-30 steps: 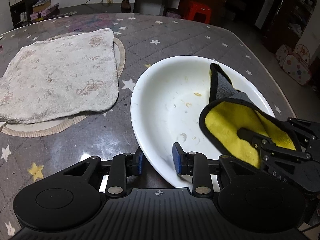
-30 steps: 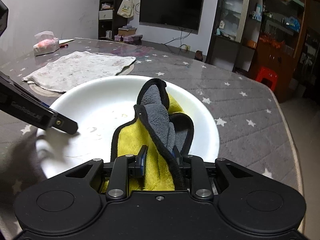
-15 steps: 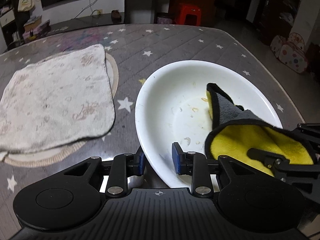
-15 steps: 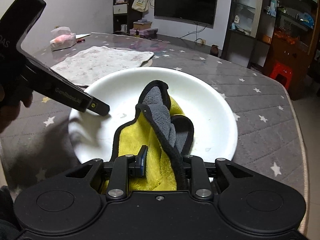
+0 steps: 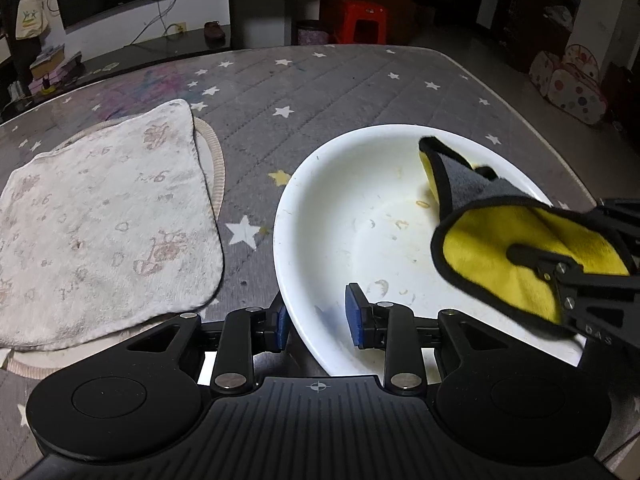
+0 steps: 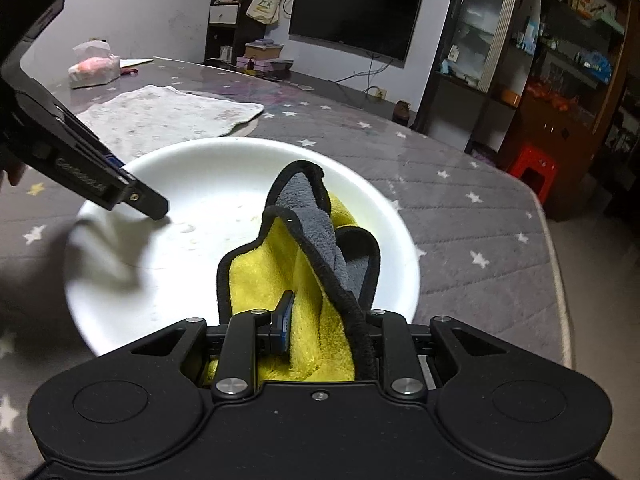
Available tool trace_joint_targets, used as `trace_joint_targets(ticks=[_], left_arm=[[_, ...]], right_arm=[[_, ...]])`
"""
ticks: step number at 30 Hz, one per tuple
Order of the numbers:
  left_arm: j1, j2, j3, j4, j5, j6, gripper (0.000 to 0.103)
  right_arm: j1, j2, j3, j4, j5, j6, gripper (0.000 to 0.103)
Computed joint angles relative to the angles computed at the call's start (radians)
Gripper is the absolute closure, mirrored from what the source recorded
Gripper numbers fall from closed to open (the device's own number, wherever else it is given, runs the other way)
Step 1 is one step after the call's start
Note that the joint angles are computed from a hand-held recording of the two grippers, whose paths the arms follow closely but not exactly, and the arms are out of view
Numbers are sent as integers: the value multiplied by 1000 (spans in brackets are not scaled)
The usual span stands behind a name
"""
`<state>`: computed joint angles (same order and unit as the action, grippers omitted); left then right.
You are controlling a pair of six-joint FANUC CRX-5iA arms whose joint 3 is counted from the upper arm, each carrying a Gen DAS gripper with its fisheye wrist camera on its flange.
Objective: Clean bowl
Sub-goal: 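Wipe the cloth across the bowl bottom with the right gripper, then keep rubbing the cloth around the bowl interior with the right gripper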
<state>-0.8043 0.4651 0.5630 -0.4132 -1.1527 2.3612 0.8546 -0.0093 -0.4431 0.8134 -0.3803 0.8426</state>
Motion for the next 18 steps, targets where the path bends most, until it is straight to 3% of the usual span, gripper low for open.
trace_joint_targets(ticks=[6,13,18], left_arm=[[10,-8,-18,17,21,-7,72],[2,-5,-5,15,-4,44,72],[-6,-16,-13,34,-22,138,72]], right_arm=[[-35,43,-7,190,34,-100,79],[-38,68,22,171,30,-97,79],[-32,60,20,150,19,-88,79]])
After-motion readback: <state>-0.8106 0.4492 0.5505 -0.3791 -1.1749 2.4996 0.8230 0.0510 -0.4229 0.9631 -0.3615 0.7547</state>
